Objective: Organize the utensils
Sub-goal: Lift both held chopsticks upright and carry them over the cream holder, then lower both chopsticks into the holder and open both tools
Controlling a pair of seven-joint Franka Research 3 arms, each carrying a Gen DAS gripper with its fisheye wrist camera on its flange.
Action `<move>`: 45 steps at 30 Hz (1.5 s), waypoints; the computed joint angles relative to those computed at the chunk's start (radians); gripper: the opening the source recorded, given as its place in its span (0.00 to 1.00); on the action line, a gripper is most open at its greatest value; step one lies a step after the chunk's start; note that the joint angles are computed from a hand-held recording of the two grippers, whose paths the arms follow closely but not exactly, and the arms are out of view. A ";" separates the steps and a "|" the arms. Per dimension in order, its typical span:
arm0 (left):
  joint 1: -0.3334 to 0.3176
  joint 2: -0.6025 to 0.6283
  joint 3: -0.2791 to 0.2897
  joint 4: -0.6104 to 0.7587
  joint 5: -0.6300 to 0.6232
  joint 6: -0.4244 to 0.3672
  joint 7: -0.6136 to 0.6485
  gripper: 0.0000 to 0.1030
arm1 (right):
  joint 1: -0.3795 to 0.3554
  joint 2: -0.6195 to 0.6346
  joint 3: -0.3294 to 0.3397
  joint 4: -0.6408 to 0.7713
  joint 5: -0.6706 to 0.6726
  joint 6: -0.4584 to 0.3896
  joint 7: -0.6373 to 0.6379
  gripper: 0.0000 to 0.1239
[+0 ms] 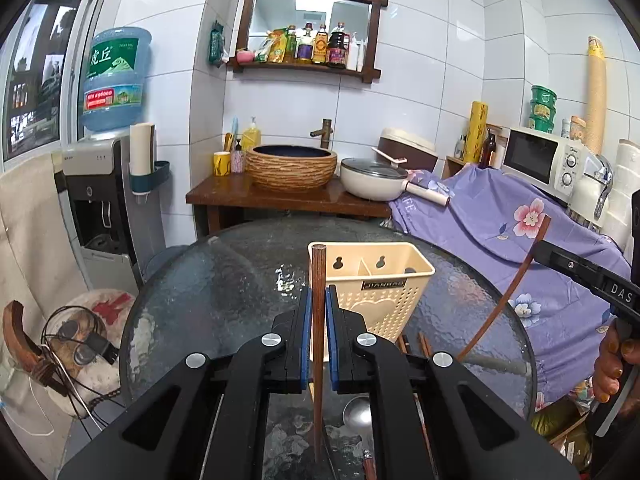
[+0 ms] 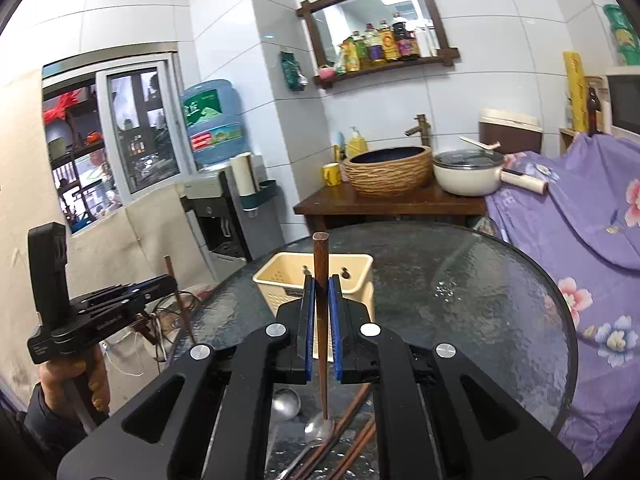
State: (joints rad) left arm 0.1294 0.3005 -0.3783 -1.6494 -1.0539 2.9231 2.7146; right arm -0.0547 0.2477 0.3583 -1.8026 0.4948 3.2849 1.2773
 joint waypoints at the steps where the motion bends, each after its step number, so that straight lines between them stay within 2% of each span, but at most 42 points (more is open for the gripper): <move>1: 0.001 -0.001 -0.001 0.005 -0.001 -0.002 0.002 0.07 | -0.022 0.004 0.025 0.009 -0.001 -0.006 -0.009 0.06; 4: 0.002 -0.004 -0.006 0.024 -0.015 0.005 0.022 0.07 | -0.089 0.024 0.106 0.064 0.028 -0.055 -0.064 0.06; 6: -0.005 0.002 0.002 0.055 0.007 -0.010 0.004 0.07 | -0.070 0.038 0.085 0.118 0.038 -0.105 -0.077 0.06; 7: -0.004 0.002 0.002 0.064 0.010 -0.018 0.001 0.07 | -0.050 0.042 0.062 0.137 0.037 -0.116 -0.076 0.06; 10: -0.022 0.027 0.021 0.137 0.074 -0.045 -0.081 0.07 | 0.064 0.065 -0.075 0.218 -0.014 -0.154 -0.030 0.06; 17: -0.035 0.126 0.016 0.366 0.256 -0.129 -0.296 0.07 | 0.200 0.179 -0.260 0.518 -0.069 -0.291 0.067 0.06; 18: -0.044 0.153 0.018 0.424 0.290 -0.144 -0.337 0.07 | 0.218 0.203 -0.289 0.570 -0.092 -0.302 0.097 0.06; 21: -0.078 0.216 0.023 0.531 0.381 -0.107 -0.427 0.07 | 0.268 0.282 -0.382 0.708 -0.182 -0.320 0.208 0.06; 23: -0.120 0.273 0.050 0.616 0.466 -0.092 -0.511 0.07 | 0.303 0.349 -0.460 0.804 -0.258 -0.323 0.303 0.06; 26: -0.155 0.349 0.069 0.715 0.562 -0.118 -0.606 0.07 | 0.312 0.429 -0.512 0.901 -0.326 -0.341 0.402 0.06; 31: -0.186 0.426 0.089 0.760 0.685 -0.107 -0.706 0.07 | 0.270 0.543 -0.476 1.014 -0.358 -0.413 0.486 0.06; 35: -0.179 0.461 0.074 0.738 0.744 -0.090 -0.753 0.07 | 0.252 0.590 -0.455 1.032 -0.371 -0.454 0.530 0.06; 41: -0.185 0.550 0.069 0.821 0.852 -0.159 -0.835 0.07 | 0.230 0.642 -0.422 1.068 -0.362 -0.499 0.563 0.06; 45: -0.189 0.607 0.061 0.903 0.887 -0.222 -0.871 0.07 | 0.235 0.635 -0.439 1.045 -0.379 -0.493 0.585 0.06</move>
